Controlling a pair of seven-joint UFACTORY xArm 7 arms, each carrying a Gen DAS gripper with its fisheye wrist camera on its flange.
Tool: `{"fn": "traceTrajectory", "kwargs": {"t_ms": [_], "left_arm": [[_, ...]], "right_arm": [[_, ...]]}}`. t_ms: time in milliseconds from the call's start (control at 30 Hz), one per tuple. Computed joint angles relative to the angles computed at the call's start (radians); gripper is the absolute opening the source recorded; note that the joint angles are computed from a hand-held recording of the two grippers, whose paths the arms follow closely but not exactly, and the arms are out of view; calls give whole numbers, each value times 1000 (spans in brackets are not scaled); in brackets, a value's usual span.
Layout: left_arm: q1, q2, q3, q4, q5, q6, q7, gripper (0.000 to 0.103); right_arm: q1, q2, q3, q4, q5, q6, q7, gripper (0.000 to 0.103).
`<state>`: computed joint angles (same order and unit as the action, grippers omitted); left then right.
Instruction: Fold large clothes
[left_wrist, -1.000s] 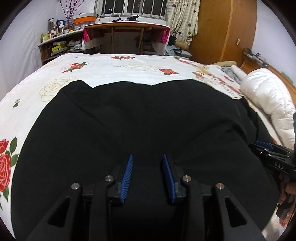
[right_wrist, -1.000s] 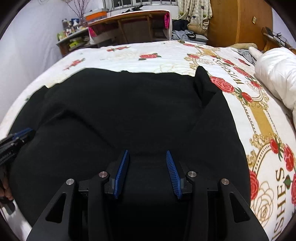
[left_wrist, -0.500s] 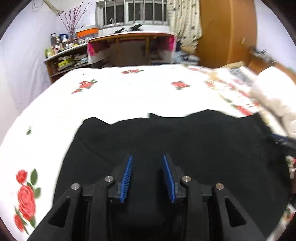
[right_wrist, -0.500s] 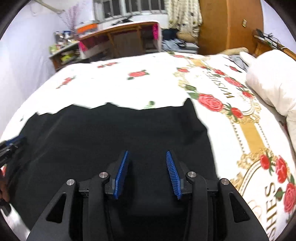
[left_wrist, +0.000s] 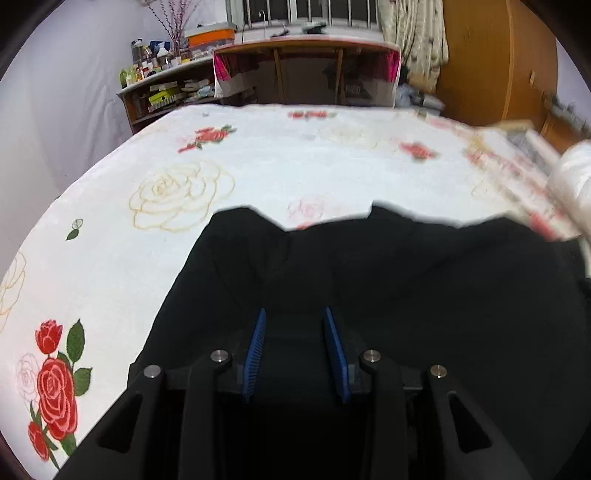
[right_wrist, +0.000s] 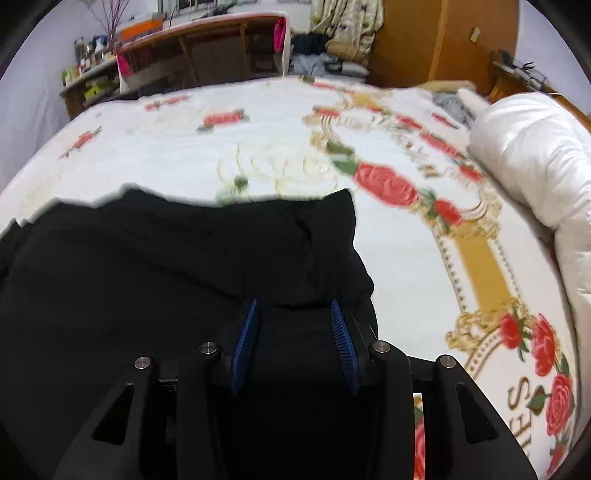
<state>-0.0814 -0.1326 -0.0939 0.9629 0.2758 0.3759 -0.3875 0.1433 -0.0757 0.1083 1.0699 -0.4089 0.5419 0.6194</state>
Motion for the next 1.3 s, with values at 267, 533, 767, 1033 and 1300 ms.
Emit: {"fn": "traceTrajectory", "kwargs": {"t_ms": [267,533,767,1033,1300], "left_arm": [[-94,44,-14,81,-180,38,210,36],[-88,-159,12,-110,-248,-13,255,36],[40,-352,42,-313,-214,11,212,36],[56,-343,37,-323,-231,25,208,36],[30,-642,34,-431,-243,167,221,36]], "right_arm": [[121,137,42,172,263,-8,-238,41],[118,-53,15,-9,316,-70,-227,42],[35,-346,24,-325,309,-70,-192,42],[1,-369,13,-377,365,-85,-195,41],[13,-601,52,-421,351,38,-164,44]]}}
